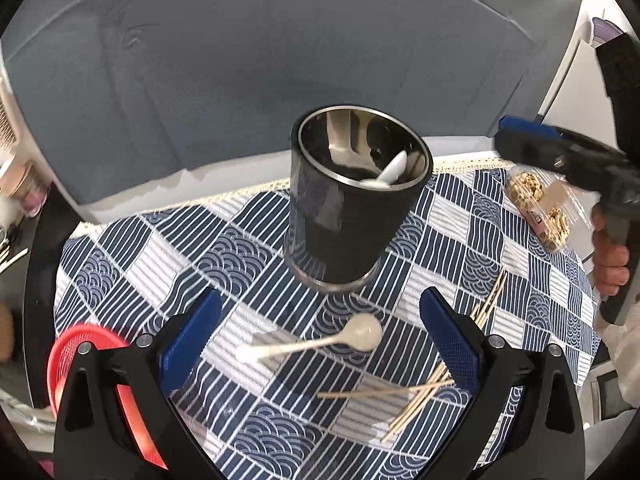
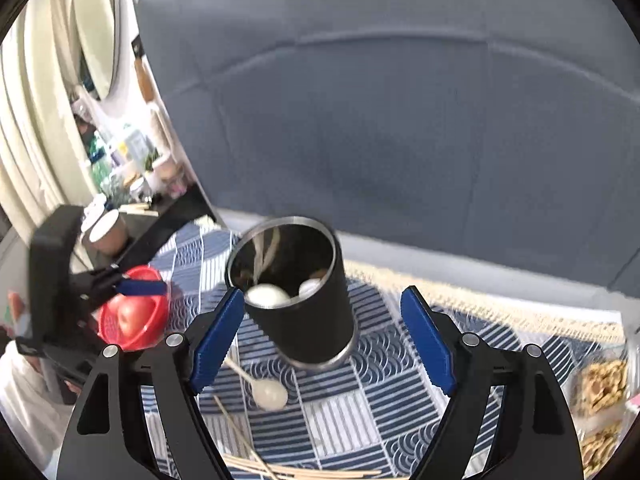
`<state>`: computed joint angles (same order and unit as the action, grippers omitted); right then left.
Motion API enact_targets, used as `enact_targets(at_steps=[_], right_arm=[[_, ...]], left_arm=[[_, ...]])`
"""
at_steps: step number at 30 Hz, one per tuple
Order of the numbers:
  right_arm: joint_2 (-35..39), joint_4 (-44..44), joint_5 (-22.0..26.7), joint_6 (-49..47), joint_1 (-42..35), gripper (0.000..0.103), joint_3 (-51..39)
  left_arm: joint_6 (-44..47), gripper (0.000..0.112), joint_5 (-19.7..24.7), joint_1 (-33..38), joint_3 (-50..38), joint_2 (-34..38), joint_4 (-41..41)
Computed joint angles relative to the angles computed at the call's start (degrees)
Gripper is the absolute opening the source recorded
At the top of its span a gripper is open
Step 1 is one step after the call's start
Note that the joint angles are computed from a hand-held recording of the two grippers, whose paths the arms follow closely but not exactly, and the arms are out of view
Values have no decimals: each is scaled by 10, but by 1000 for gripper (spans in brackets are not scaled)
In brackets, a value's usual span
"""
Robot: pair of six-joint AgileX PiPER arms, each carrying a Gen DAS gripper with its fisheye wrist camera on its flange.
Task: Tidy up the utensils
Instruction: 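Move the right gripper to the long white spoon and close on its bowl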
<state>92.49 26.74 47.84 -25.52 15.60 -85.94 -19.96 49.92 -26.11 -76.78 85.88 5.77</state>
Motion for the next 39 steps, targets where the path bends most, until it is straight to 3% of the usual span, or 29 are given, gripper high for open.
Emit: enact_targets(at_steps=[16, 27, 39], right_arm=[[41, -29, -3, -28, 75, 81, 75], [114, -49, -8, -31, 124, 83, 84], [175, -80, -2, -13, 154, 79, 52]], left_arm=[[-153, 97, 16, -59, 143, -106, 83], [-244, 97, 38, -116, 208, -139, 119], [-284, 97, -1, -130, 282, -152, 100]])
